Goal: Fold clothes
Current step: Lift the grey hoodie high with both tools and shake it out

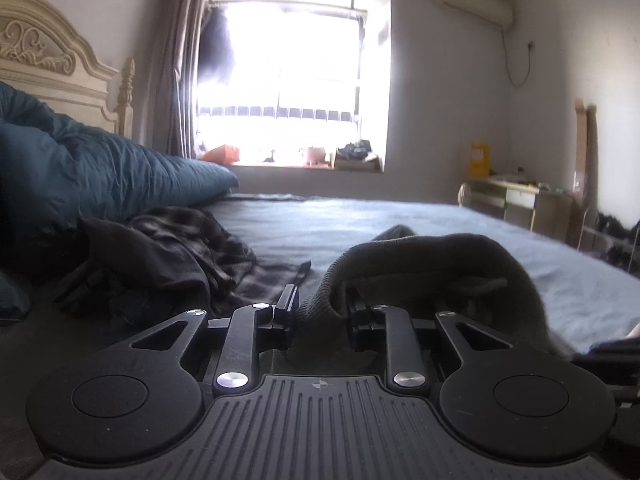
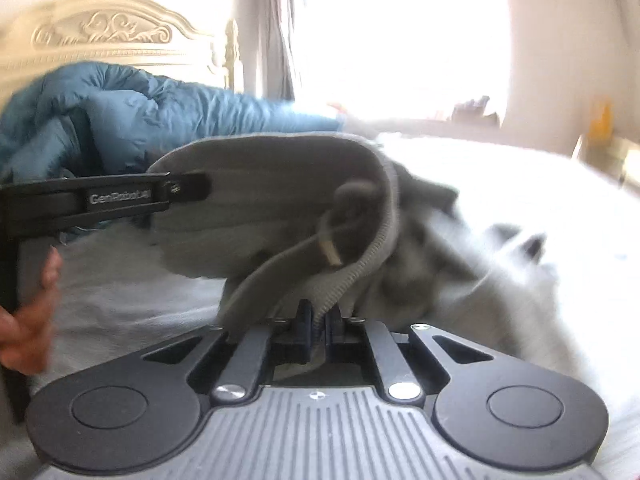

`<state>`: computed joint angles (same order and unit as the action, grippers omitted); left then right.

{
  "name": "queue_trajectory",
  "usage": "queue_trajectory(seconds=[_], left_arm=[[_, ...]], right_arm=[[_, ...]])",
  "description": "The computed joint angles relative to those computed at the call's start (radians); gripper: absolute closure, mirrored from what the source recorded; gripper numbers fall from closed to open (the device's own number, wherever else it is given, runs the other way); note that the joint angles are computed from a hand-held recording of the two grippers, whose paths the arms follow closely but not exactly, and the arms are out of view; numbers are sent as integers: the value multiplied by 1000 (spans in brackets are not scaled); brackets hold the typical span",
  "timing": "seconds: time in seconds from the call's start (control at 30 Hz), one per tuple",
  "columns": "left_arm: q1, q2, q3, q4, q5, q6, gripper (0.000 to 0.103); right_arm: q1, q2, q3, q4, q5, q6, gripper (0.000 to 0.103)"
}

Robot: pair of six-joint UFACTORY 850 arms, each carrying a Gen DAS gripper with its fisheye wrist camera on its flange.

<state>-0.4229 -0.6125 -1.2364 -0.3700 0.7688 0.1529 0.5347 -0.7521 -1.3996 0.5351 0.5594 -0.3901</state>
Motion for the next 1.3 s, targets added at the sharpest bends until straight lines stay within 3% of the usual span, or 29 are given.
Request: queue_trajectory(seconds=[0.23,0.4,0.53,0.77,0.87,1.03,1.13,1.27,1.3], left_arm=[[-48,155,160,-35,125,-40,81],[-89,250,224,-13,170,-37,81],[-125,323,248,6,213,-32,81],[-187,459,239,50,303,24,84],[-211,497,216,56,324,56,86],[-222,489,212,126,272,-24,85],[-208,440,246,190,252,-116,77],[-160,352,324,303,234,-338,51],[-147,329,345,340,232,-402,48]], right_arm=[[75,135,203,281,433,-484,97],[83,224,317,283,703,-639,98],[71,289,367,225,866,-737,98],[26,472,412,76,1015,-864,97],[12,565,410,26,1004,-888,97],[11,650,451,-1,987,-888,97],[14,662,512,4,956,-868,97],[19,601,601,-18,954,-898,97],[22,573,611,-25,961,-908,97]])
